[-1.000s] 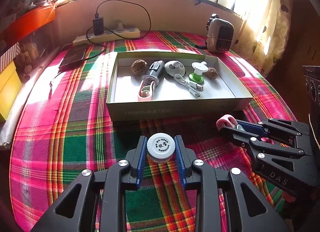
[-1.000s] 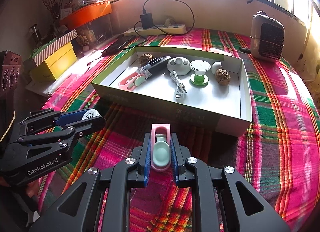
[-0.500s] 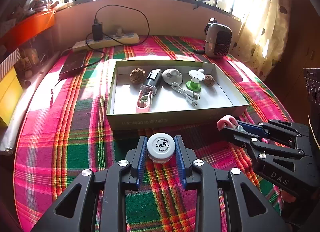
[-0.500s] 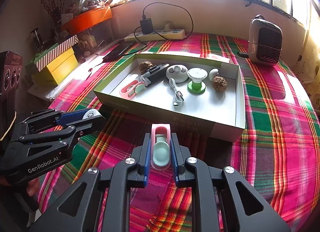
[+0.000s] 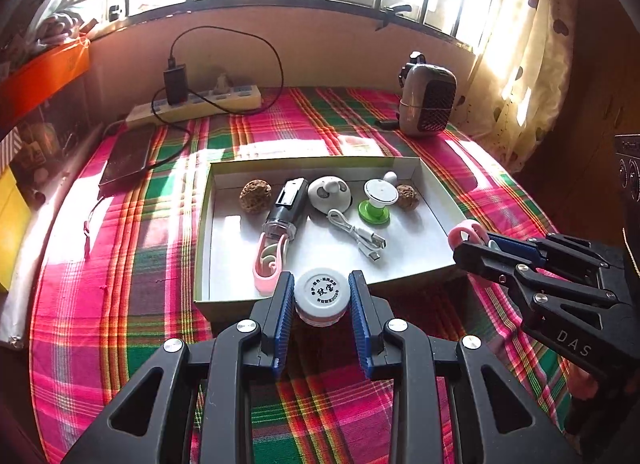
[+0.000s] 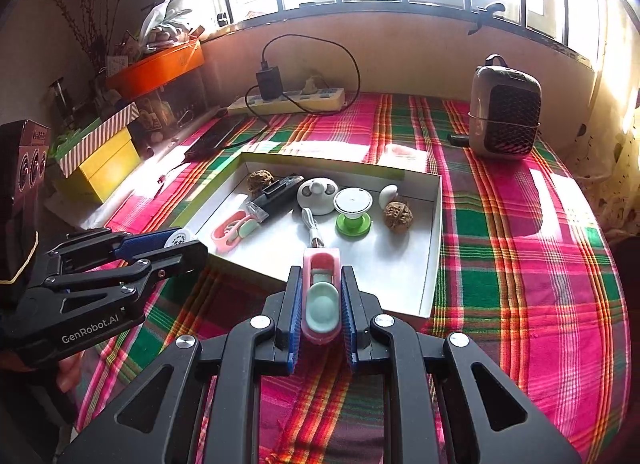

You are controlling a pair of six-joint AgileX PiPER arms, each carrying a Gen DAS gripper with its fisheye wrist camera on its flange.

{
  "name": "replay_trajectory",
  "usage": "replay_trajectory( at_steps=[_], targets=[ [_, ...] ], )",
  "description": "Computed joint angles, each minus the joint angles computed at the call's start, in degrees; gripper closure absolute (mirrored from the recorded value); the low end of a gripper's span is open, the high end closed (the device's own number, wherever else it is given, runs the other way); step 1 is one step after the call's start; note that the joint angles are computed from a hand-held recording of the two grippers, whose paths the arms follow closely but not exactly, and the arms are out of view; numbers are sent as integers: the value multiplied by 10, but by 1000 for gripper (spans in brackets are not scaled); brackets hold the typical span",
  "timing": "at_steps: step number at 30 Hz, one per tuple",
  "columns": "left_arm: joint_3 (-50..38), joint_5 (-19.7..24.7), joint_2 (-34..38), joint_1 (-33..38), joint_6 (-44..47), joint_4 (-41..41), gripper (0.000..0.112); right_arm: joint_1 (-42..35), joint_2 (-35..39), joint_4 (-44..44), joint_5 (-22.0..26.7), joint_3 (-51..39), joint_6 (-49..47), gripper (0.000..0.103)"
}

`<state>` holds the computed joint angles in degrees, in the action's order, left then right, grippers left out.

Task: Organize objects
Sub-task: 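Carry white jar in left tool over box while right carries pink-and-mint device, then open left tool to drop white jar in box while right drops its device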

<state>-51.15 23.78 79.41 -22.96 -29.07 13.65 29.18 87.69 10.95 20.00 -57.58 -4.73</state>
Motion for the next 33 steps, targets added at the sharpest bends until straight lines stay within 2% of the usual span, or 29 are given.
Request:
replay_trajectory(
  at_steps=[18, 33],
  targets=[
    [-84, -1, 104, 39, 126, -106, 87, -45, 96, 24, 37, -95, -32, 85],
    [-149, 14, 181, 42, 139, -117, 87, -58, 161, 39, 52, -139, -52, 85]
  ],
)
